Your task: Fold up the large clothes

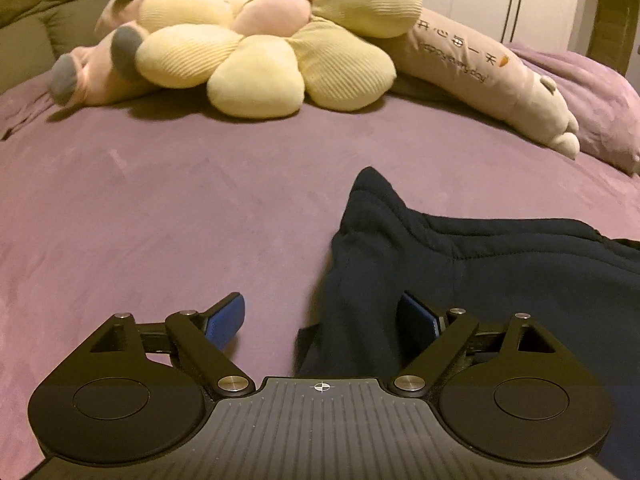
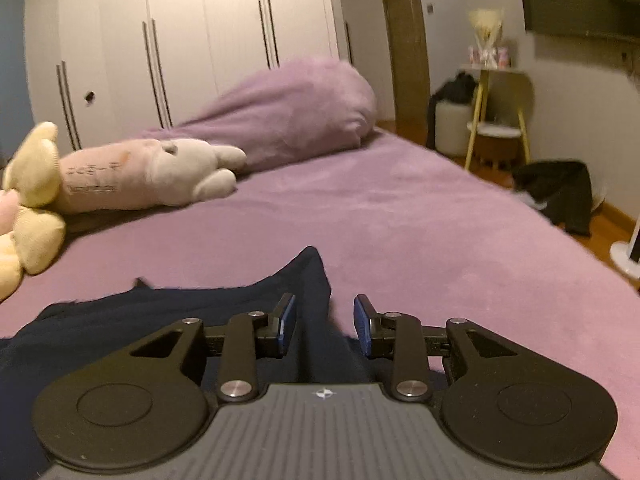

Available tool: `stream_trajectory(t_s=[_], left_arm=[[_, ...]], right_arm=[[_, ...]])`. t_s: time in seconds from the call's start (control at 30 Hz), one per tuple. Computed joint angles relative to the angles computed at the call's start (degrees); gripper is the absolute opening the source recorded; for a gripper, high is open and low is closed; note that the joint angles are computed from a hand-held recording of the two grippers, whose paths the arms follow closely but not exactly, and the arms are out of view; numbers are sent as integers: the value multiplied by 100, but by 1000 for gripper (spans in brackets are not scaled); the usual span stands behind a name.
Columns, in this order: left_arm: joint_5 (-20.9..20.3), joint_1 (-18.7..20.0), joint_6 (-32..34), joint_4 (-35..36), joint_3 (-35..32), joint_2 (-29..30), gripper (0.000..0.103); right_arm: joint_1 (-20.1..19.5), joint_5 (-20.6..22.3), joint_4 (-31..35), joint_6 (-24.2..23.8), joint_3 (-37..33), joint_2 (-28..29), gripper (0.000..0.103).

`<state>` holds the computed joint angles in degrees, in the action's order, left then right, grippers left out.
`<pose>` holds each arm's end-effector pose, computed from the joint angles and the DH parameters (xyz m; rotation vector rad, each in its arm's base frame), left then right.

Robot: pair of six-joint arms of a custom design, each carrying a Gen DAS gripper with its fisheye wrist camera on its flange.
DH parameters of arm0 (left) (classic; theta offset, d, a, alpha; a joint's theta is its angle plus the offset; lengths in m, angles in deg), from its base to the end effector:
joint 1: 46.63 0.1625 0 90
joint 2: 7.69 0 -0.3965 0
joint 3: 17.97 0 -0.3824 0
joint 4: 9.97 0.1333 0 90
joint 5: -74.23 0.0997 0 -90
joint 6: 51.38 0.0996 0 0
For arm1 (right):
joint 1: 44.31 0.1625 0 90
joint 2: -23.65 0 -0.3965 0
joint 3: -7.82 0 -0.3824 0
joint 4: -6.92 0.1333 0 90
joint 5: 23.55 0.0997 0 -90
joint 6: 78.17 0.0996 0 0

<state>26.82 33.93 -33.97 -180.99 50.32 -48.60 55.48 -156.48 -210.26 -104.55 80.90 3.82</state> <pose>0.0738 -0.7800 0.2831 0.0871 2.1908 -1.0267 0.1834 -0.6781 0.0662 0.0556 -1.9887 1.3125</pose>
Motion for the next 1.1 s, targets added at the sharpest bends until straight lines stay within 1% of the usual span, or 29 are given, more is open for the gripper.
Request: stream_trajectory(t_s=[0.03,0.07,0.1,0.13,0.2,0.23,0.27,0.3,0.33,0.4,0.43,0.5,0.53,0.67,0.73,0.8,0.87,0.93,1.0,1.07,1.1], left_arm=[[11,-11,-25,7,74,-53,90],[25,-19,-20,14,138,-100,90],[43,-27,31,-8,181,-120,90],[80,-31,67,0,201,-136,91],[163,-47,10,82,271,-223,92],[176,-56,-28,86,351,-300,92],[176,-64,-27,53,462,-393,93],[146,-71,19,5,622,-525,93],[92,-69,72,-49,793,-657,93],[-25,-87,21,-61,1219,-999,93],[-156,-87,-91,-67,1475,-1214,93],[-507,-59,-521,45,2077,-1750,93],[-760,4,-780,136,2345,-2018,93],[-1934,370,-1926,592,3241,-2980,93],[-2558,588,-2381,790,3459,-3238,93],[-3146,791,-2774,914,3554,-3341,92],[-3491,898,-2958,938,3531,-3294,91],[-3552,899,-2955,969,3458,-3192,91],[-3687,925,-2805,1080,3268,-3035,91],[-3739,954,-2795,1152,3087,-2879,88],[-3845,995,-2819,1162,3033,-2819,87]], right_arm=[[29,39,-122,6,240,-92,29],[76,19,-258,-16,485,-151,20],[113,-33,-300,-30,596,-168,15],[129,-63,-247,10,736,-199,15],[118,-286,272,274,887,-275,13],[129,-424,309,174,881,-241,13],[164,-477,107,-90,846,-183,13],[216,-563,10,-243,820,-153,13],[250,-586,-16,-260,834,-167,13],[324,-464,-133,52,1116,-328,13],[355,-385,-227,167,1268,-395,13],[460,-271,-592,218,1529,-442,13],[510,-240,-646,249,1672,-477,14],[720,-202,-339,720,2127,-597,14],[815,-93,-334,1011,2315,-629,14],[899,-161,-171,1255,2326,-598,14],[951,-177,128,1501,2301,-577,12],[990,-104,418,1732,2295,-572,11],[1055,-62,631,1902,2277,-564,11],[1113,-61,860,1996,2207,-542,11],[1131,-44,975,2058,2188,-542,11]])
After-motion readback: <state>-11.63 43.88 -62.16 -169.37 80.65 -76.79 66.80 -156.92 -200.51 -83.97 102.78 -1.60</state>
